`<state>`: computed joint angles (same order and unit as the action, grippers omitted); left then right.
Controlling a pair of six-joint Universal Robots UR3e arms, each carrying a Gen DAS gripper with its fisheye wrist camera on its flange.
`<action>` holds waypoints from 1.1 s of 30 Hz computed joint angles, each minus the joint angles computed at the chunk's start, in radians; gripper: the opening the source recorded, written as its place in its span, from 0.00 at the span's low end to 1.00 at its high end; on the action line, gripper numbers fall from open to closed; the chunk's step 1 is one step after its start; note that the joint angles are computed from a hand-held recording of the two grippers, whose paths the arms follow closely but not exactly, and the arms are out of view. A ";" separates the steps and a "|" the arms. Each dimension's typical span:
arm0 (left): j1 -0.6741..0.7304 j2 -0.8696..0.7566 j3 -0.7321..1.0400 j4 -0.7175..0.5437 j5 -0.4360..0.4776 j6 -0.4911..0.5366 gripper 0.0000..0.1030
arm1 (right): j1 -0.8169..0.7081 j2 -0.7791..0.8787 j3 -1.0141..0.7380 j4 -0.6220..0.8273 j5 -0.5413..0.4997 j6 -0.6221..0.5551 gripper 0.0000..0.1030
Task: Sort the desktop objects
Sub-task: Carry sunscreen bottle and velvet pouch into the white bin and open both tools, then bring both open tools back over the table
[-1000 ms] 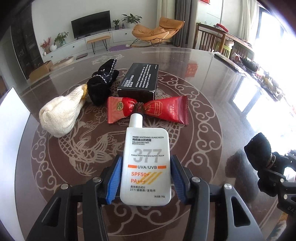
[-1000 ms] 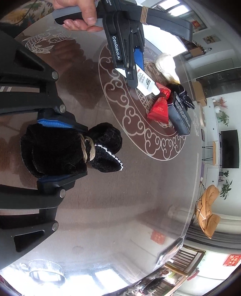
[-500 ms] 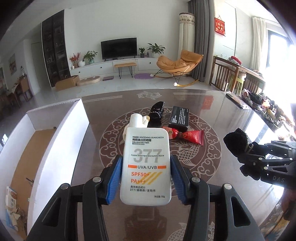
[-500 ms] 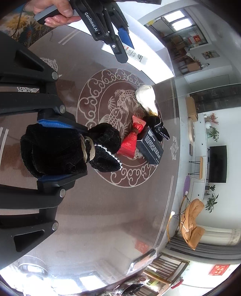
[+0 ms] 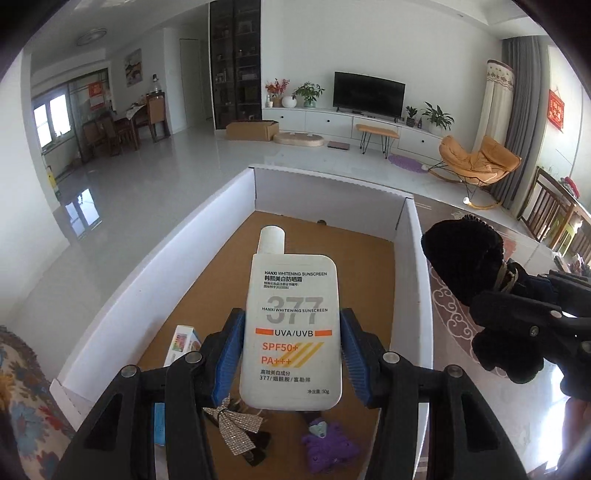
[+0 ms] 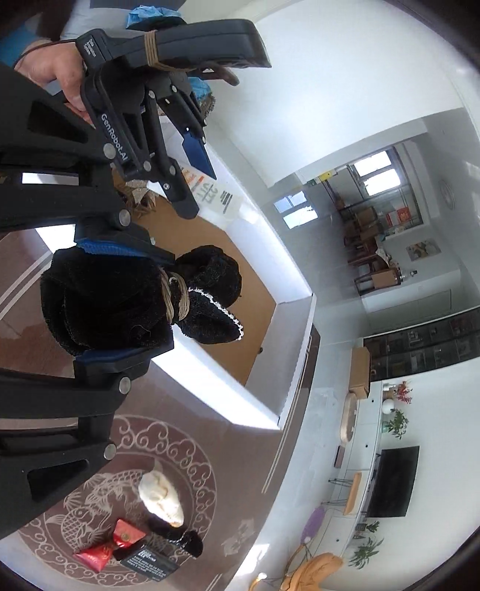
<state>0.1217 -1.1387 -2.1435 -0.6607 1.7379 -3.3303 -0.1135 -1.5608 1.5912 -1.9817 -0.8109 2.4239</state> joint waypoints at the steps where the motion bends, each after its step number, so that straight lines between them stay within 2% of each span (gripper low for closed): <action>1: 0.069 0.035 -0.037 -0.014 -0.038 0.031 0.49 | 0.064 0.025 -0.016 -0.031 -0.016 0.028 0.38; 4: 0.195 0.085 -0.100 -0.062 -0.087 0.098 0.49 | 0.235 0.111 -0.049 -0.133 -0.117 0.097 0.39; 6: 0.197 0.064 -0.114 -0.067 -0.050 0.092 0.51 | 0.305 0.159 -0.058 -0.159 -0.169 0.126 0.40; 8: 0.176 0.044 -0.136 -0.042 -0.012 0.071 0.69 | 0.348 0.210 -0.077 -0.160 -0.207 0.144 0.51; 9: 0.153 0.033 -0.145 -0.022 0.008 0.054 0.72 | 0.354 0.222 -0.073 -0.162 -0.207 0.146 0.65; 10: 0.142 0.036 -0.158 -0.003 0.013 0.047 0.76 | 0.355 0.218 -0.047 -0.198 -0.218 0.161 0.71; 12: 0.093 0.025 -0.159 0.025 0.034 0.018 0.78 | 0.323 0.182 0.018 -0.244 -0.191 0.159 0.75; 16: -0.117 -0.091 -0.068 0.080 0.126 -0.087 0.78 | 0.157 0.043 0.171 -0.286 -0.082 0.078 0.88; 19: -0.291 -0.202 0.039 0.132 0.157 -0.157 0.79 | -0.016 -0.082 0.316 -0.360 -0.030 0.002 1.00; 21: -0.416 -0.291 0.125 0.160 0.179 -0.198 0.84 | -0.144 -0.122 0.381 -0.398 -0.012 -0.063 1.00; 22: -0.480 -0.341 0.171 0.176 0.197 -0.216 0.90 | -0.209 -0.135 0.407 -0.403 -0.010 -0.100 1.00; 25: -0.631 -0.503 0.317 0.222 0.215 -0.243 1.00 | -0.377 -0.116 0.470 -0.461 -0.059 -0.186 1.00; 30: -0.741 -0.826 0.607 0.169 0.172 -0.285 1.00 | -0.562 0.089 0.446 -0.617 -0.189 -0.217 1.00; 33: -0.753 -0.997 0.755 0.129 0.142 -0.287 1.00 | -0.669 0.162 0.440 -0.657 -0.232 -0.255 1.00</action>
<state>-0.6309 -2.1354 -1.3886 -0.5316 1.8799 -3.6174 -0.7822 -1.3986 2.0314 -2.6389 -1.0432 2.1686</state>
